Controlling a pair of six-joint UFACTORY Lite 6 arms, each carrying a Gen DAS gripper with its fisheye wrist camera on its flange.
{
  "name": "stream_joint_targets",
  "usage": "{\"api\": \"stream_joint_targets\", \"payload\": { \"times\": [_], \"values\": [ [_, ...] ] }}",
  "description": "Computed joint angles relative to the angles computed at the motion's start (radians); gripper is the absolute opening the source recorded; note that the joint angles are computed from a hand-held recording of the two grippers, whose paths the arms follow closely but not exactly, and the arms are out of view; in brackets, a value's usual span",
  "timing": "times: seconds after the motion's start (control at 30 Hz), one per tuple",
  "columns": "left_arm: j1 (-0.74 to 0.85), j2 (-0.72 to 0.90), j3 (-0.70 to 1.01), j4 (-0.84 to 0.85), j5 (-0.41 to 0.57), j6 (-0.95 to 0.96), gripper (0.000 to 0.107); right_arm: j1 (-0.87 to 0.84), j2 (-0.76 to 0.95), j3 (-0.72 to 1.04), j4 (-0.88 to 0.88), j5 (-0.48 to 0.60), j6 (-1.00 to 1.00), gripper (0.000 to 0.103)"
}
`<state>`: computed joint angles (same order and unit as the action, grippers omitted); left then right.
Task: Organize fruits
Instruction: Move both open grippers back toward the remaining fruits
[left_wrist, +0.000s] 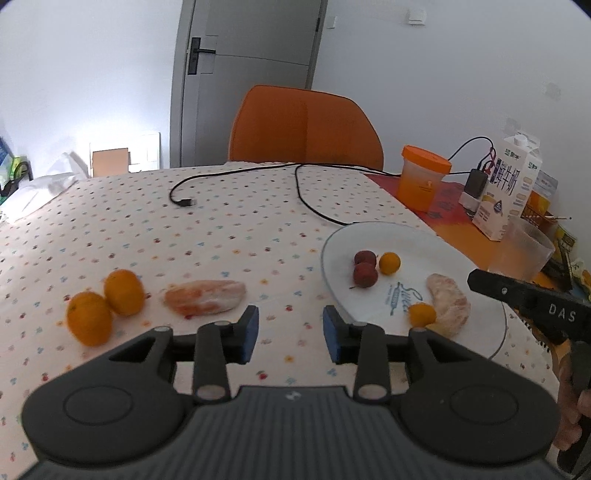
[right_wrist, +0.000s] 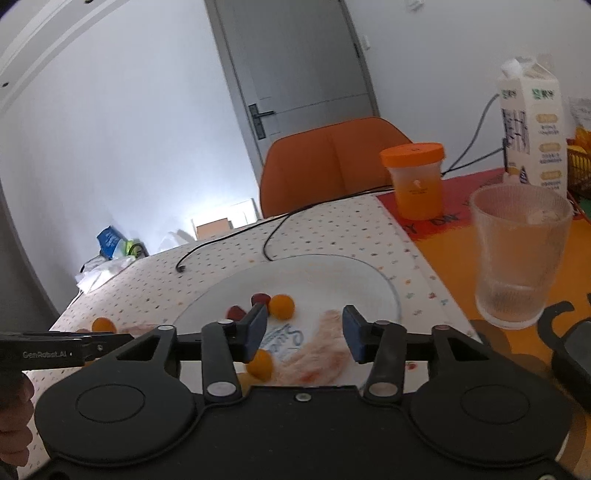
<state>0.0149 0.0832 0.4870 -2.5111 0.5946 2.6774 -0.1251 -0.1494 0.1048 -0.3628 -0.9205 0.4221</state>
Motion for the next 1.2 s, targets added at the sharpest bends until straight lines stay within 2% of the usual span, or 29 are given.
{"api": "stream_joint_targets", "payload": {
  "times": [0.17, 0.27, 0.4, 0.53, 0.9, 1.2],
  "values": [
    [0.067, -0.039, -0.036, 0.061, 0.019, -0.028, 0.047, 0.12, -0.053, -0.013, 0.075, 0.054, -0.013, 0.054],
    [0.116, -0.062, -0.054, 0.112, 0.033, -0.056, 0.048, 0.191, -0.082, -0.019, 0.117, 0.078, -0.013, 0.056],
    [0.177, -0.077, -0.071, 0.17, 0.048, -0.081, 0.05, 0.272, -0.126, -0.026, 0.157, 0.102, -0.01, 0.063],
    [0.245, -0.096, -0.09, 0.232, 0.066, -0.101, 0.051, 0.356, -0.141, -0.021, 0.234, 0.124, -0.037, 0.064],
    [0.422, -0.118, -0.115, 0.37, 0.103, -0.146, 0.055, 0.543, -0.101, 0.017, 0.404, 0.122, -0.111, 0.072],
    [0.497, -0.044, -0.094, 0.407, 0.14, -0.12, 0.056, 0.644, -0.031, 0.065, 0.466, 0.108, -0.134, 0.075]
  ]
}}
